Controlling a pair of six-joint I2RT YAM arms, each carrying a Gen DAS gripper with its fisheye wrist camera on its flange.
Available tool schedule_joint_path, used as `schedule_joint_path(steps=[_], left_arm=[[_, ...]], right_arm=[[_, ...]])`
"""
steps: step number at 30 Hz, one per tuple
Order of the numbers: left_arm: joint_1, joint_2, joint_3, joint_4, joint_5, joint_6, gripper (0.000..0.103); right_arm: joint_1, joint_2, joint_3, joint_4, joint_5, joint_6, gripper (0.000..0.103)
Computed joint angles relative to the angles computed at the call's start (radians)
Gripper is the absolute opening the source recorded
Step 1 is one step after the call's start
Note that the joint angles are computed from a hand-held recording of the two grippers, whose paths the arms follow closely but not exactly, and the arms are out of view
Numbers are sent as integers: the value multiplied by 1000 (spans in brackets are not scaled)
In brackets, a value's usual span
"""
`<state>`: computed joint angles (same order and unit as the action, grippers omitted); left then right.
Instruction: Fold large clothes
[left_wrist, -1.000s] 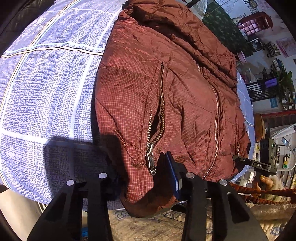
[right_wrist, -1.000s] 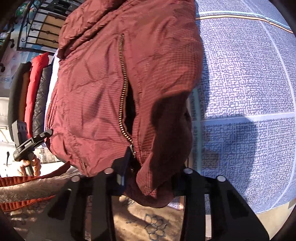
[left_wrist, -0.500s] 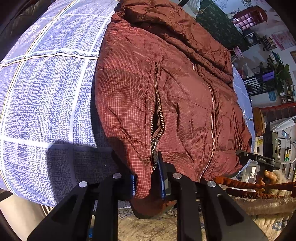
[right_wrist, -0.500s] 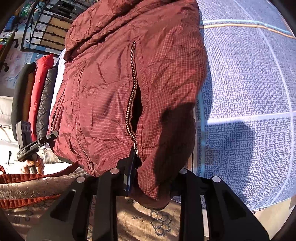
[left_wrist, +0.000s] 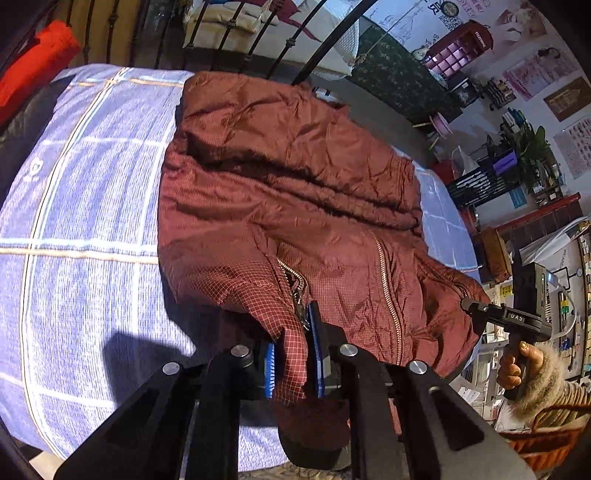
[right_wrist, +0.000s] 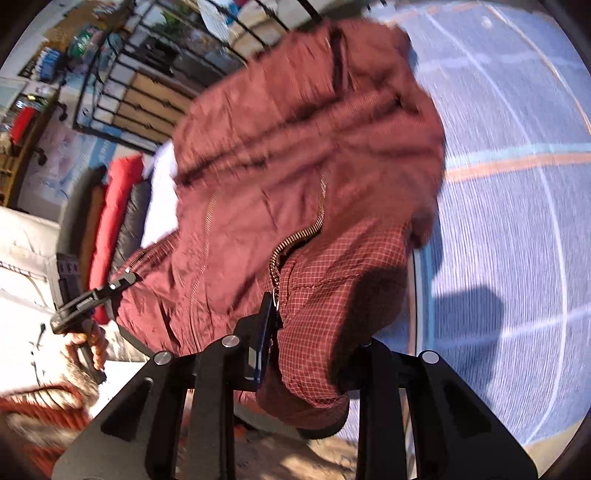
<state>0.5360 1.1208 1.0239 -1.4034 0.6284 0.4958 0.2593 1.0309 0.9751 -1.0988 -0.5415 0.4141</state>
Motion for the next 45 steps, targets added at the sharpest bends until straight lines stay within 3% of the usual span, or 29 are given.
schedule_joint_path(steps=[6, 18, 29, 33, 40, 45], left_arm=[[-101, 162, 227, 148, 31, -206, 14], [-225, 355, 403, 265, -82, -336, 14], [-300, 674, 711, 271, -174, -432, 14], [-316, 817, 849, 245, -193, -513, 15], [-314, 1056, 1121, 143, -147, -591, 21], [-242, 1166, 1253, 57, 79, -635, 39]], right_arm=[[-114, 165, 195, 73, -52, 5, 24], [-152, 470, 506, 120, -48, 31, 24], [-188, 828, 855, 105, -86, 156, 24], [-208, 975, 1005, 59, -120, 191, 24], [-247, 1163, 1153, 80, -205, 367, 26], [-274, 1238, 1187, 130, -279, 500, 35]])
